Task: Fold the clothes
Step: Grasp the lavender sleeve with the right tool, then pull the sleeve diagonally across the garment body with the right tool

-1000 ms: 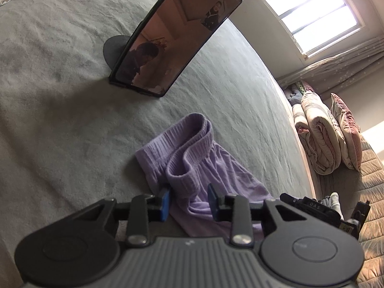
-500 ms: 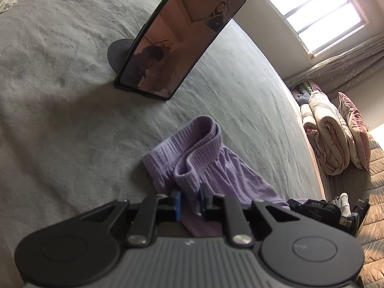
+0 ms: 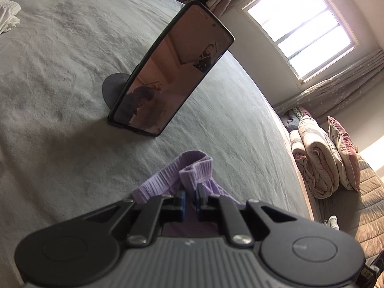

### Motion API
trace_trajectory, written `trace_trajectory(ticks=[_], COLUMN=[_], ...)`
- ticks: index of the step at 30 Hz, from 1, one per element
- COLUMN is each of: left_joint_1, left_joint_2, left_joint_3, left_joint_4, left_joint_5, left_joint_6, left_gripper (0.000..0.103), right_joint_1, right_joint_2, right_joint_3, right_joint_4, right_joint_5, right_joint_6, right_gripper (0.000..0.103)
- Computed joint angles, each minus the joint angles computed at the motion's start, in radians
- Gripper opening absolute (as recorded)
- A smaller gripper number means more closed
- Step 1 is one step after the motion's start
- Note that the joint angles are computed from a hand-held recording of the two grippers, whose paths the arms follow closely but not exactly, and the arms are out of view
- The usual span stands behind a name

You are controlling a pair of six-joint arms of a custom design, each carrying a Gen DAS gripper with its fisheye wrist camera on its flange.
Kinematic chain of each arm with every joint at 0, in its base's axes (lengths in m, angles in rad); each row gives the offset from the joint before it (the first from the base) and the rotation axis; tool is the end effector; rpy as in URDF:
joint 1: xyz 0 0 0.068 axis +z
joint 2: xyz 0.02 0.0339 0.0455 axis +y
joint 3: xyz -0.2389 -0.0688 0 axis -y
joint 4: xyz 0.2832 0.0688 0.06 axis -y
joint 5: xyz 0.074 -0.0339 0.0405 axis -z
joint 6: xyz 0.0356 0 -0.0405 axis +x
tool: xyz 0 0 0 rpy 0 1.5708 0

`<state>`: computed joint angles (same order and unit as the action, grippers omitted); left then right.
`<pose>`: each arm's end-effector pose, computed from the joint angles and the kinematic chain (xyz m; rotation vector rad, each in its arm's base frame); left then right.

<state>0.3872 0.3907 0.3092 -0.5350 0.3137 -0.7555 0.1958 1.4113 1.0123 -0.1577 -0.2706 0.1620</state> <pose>0.1655 0.0556 0.1789 -1.0378 1.9467 -0.5500 0.3496 0.0790 0.2374 -0.1979 2.1363 0.4980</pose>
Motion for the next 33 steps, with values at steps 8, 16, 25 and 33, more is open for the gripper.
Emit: trace_trajectory(ticks=[8,16,25,33], left_joint_1=[0.056,0.151,0.170,-0.033], left_joint_2=[-0.021,-0.003,-0.069,0.005], left_joint_3=[-0.018,-0.040,-0.035,0.028], left_joint_4=[0.010,-0.001,-0.100,-0.163], left_joint_5=[0.056,0.142,0.136,-0.163], left_joint_6=[0.015,0.102,0.156,0.206], left_gripper=[0.007,0.007,0.007,0.009], right_joint_1=[-0.027,-0.013,0.009,-0.015], right_joint_2=[-0.219,-0.450,-0.505,-0.452], right_joint_3=[-0.212,-0.434,-0.547,-0.573], right_joint_4=[0.057,0.103,0.057,0.040], right_joint_5=[-0.047,-0.041,-0.041,-0.045], right_joint_6=[-0.012,-0.019,-0.042,-0.096], right_gripper=[0.000,0.000,0.000,0.000])
